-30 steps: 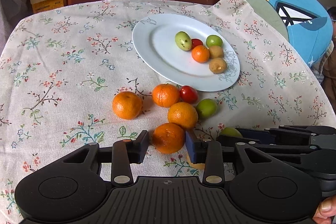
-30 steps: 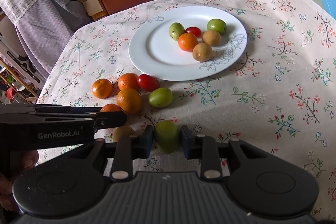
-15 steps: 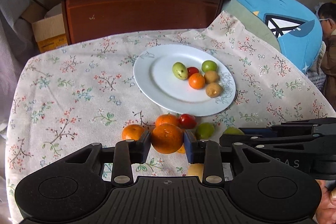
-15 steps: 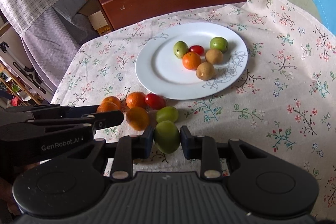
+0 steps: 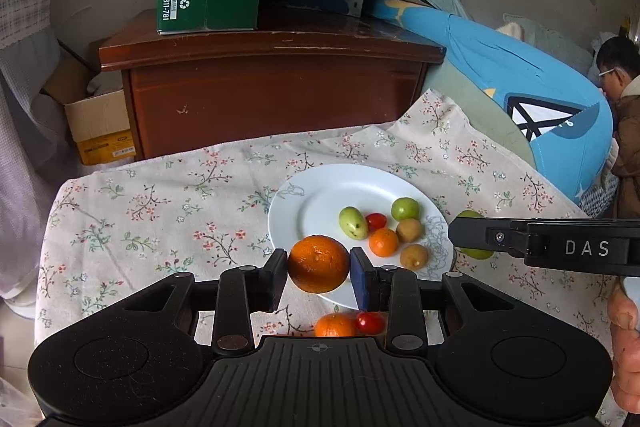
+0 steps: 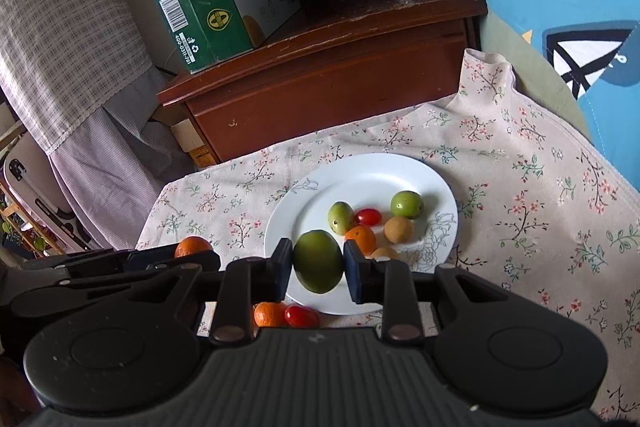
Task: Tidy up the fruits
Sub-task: 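Carry the tangerine and lime over the plate and open both grippers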
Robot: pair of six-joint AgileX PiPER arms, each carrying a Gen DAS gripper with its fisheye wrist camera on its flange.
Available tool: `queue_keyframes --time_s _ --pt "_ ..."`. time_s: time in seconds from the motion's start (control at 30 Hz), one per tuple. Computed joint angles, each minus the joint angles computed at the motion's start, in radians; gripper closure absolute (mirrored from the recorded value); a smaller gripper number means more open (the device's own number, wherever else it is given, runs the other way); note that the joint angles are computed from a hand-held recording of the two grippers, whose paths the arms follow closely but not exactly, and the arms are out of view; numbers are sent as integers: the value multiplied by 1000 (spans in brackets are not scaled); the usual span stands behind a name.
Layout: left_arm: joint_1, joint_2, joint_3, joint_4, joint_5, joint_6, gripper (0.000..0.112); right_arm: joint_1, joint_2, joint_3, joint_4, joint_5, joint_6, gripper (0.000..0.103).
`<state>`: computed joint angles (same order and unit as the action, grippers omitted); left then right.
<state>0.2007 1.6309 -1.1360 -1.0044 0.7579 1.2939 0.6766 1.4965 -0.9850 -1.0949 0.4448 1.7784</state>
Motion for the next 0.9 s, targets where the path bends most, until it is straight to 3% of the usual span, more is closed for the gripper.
queue_keyframes --time_s 0.4,0.57,0.9 --pt "-90 154 -137 61 -51 -83 81 -140 164 -135 7 -96 -99 75" --pt "-122 204 -168 86 -72 -104 81 -194 216 -168 89 -148 -183 75" --pt "-163 268 -198 123 -90 -132 81 -240 305 -231 205 -172 -325 75"
